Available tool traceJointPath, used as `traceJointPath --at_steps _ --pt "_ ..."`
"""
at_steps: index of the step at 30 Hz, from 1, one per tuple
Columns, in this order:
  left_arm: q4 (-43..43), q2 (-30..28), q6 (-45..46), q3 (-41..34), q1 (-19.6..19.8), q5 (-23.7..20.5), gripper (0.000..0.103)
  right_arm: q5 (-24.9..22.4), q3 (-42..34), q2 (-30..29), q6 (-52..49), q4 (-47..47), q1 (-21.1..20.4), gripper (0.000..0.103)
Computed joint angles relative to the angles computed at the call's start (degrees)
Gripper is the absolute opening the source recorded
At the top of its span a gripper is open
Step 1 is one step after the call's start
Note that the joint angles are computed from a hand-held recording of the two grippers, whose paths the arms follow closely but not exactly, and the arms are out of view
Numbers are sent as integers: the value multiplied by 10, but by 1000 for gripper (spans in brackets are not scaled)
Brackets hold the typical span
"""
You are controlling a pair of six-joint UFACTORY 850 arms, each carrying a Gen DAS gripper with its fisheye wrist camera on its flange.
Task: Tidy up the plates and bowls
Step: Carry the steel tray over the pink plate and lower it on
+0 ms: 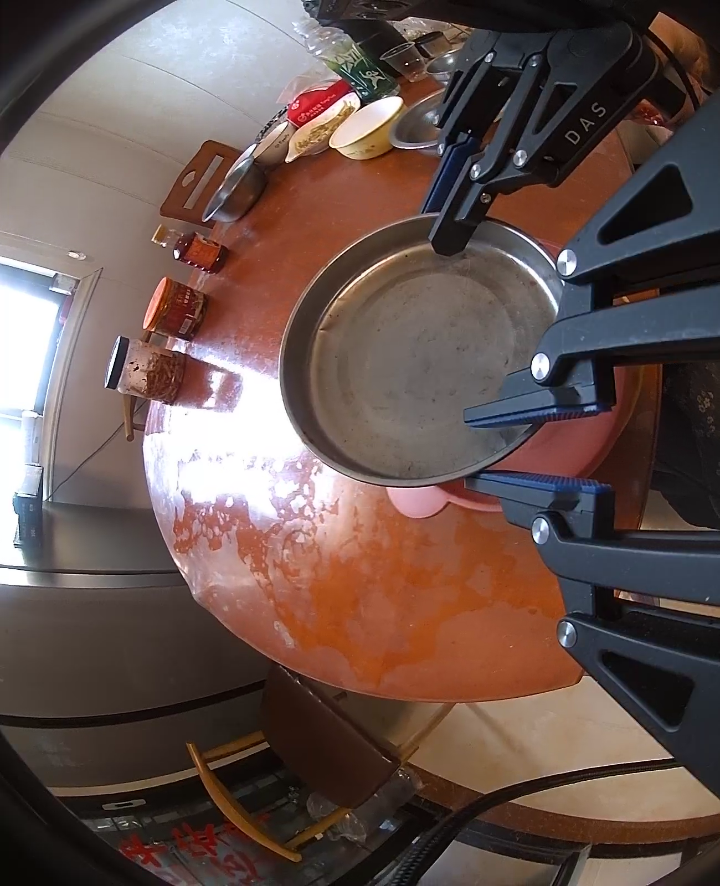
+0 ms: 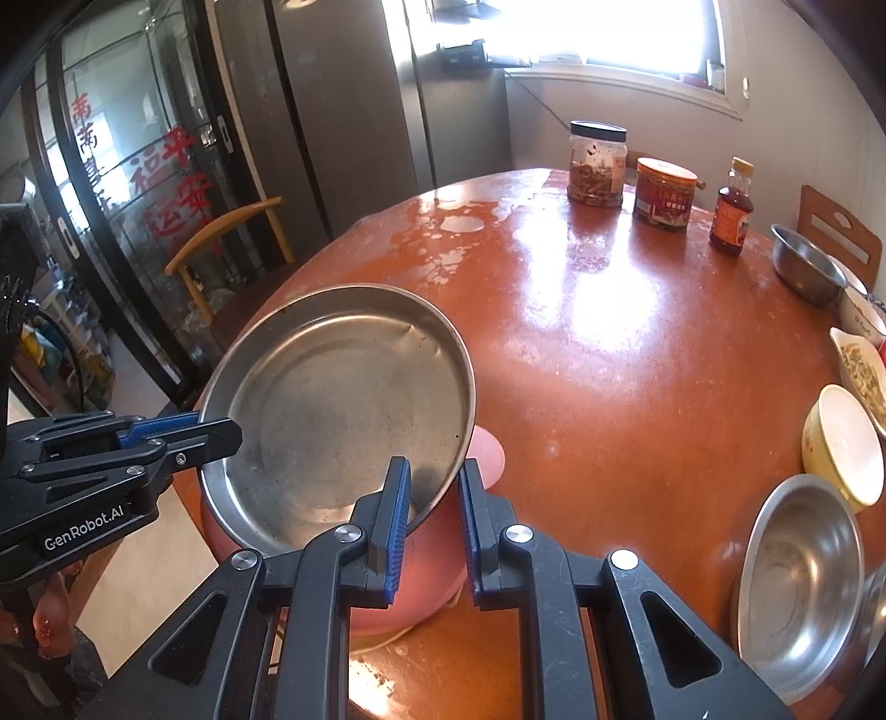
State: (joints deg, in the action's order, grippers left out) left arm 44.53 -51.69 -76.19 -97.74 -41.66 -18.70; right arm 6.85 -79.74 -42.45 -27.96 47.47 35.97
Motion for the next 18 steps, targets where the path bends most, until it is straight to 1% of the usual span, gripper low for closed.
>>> traceJointPath --at_steps 4,6,8,10,14,16,18 --pt "-3 -3 -3 1 -1 2 16 1 6 2 5 -8 1 18" --pt "1 -4 -5 2 -2 0 16 -4 4 -1 -17 14 1 18" --pt "5 -3 -10 3 -3 -2 16 -6 4 -2 -3 0 1 18" --pt "3 -4 -8 3 -3 -5 16 -8 3 -4 -15 10 2 19" --pt "9 -5 -13 3 -5 -9 16 -15 -3 -11 -71 64 2 20" --pt "5 -7 -8 1 -5 -12 16 -18 -8 -15 -121 113 2 20" --pt "0 -11 -2 -2 -5 -15 16 -21 -10 -18 -141 132 2 20"
